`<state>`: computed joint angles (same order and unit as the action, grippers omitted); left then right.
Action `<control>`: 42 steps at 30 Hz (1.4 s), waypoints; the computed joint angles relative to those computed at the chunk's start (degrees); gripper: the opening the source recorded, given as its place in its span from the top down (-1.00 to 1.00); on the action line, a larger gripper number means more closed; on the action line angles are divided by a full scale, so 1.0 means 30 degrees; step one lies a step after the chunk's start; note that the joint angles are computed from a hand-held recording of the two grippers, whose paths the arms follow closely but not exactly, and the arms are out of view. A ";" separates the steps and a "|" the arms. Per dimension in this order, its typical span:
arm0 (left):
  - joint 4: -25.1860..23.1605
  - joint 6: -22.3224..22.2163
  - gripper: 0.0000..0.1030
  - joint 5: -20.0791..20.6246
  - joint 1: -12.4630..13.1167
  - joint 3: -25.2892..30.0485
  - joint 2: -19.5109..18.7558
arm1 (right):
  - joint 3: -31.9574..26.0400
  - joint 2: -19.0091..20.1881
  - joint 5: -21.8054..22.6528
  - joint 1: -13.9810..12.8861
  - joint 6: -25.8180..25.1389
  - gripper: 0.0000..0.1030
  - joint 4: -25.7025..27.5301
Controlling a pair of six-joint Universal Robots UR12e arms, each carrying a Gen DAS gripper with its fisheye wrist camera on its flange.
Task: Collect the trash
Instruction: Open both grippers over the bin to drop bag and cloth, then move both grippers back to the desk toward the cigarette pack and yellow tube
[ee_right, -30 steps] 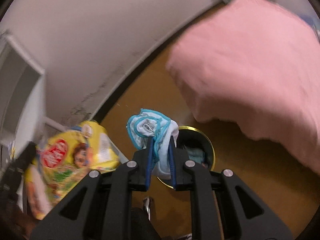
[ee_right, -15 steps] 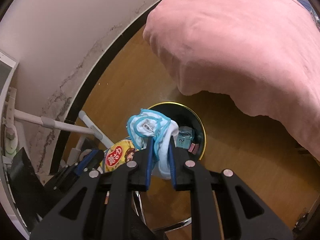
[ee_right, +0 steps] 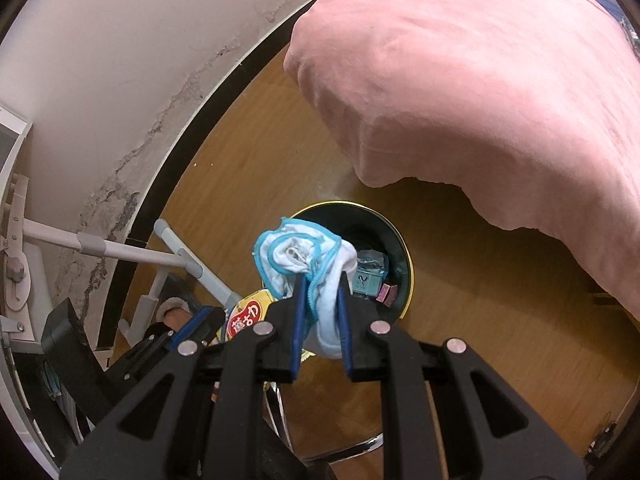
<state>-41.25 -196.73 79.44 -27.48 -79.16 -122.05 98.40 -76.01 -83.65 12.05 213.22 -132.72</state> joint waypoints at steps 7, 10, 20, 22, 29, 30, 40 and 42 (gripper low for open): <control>-0.0266 -0.0211 0.82 -0.0037 0.0019 0.0112 -0.0026 | 0.0206 -0.0139 -0.0055 -0.0002 0.0223 0.30 -0.0709; -0.0340 -0.0221 0.82 -0.0163 0.0035 0.0118 -0.0026 | 0.0307 -0.0231 -0.0254 0.0020 0.0383 0.06 -0.1043; -0.0663 0.0209 0.16 -0.0372 -0.0033 0.0272 -0.0135 | 0.0293 -0.0267 -0.0469 0.0077 0.0248 -0.24 -0.1253; -0.0195 0.0077 -0.12 -0.0302 -0.0054 0.0165 -0.0100 | 0.0311 -0.0279 -0.0491 0.0083 0.0241 -0.24 -0.1279; 0.0165 0.0219 -0.30 -0.0298 -0.0090 -0.0005 0.0012 | 0.0264 -0.0286 -0.0939 0.0211 0.0160 -0.34 -0.1371; 0.0339 0.0164 -0.37 -0.0234 -0.0100 -0.0079 0.0069 | 0.0242 -0.0280 -0.1065 0.0224 0.0131 -0.35 -0.1420; 0.2536 0.4672 -0.79 0.2112 -0.0594 -0.1387 0.3180 | 0.0512 -0.1236 -0.5091 0.1153 -0.0481 -0.63 -0.4303; 0.2933 0.6291 -0.82 0.2813 -0.0495 -0.1905 0.4274 | 0.0321 -0.1322 -0.4990 0.1422 -0.0883 -0.63 -0.4565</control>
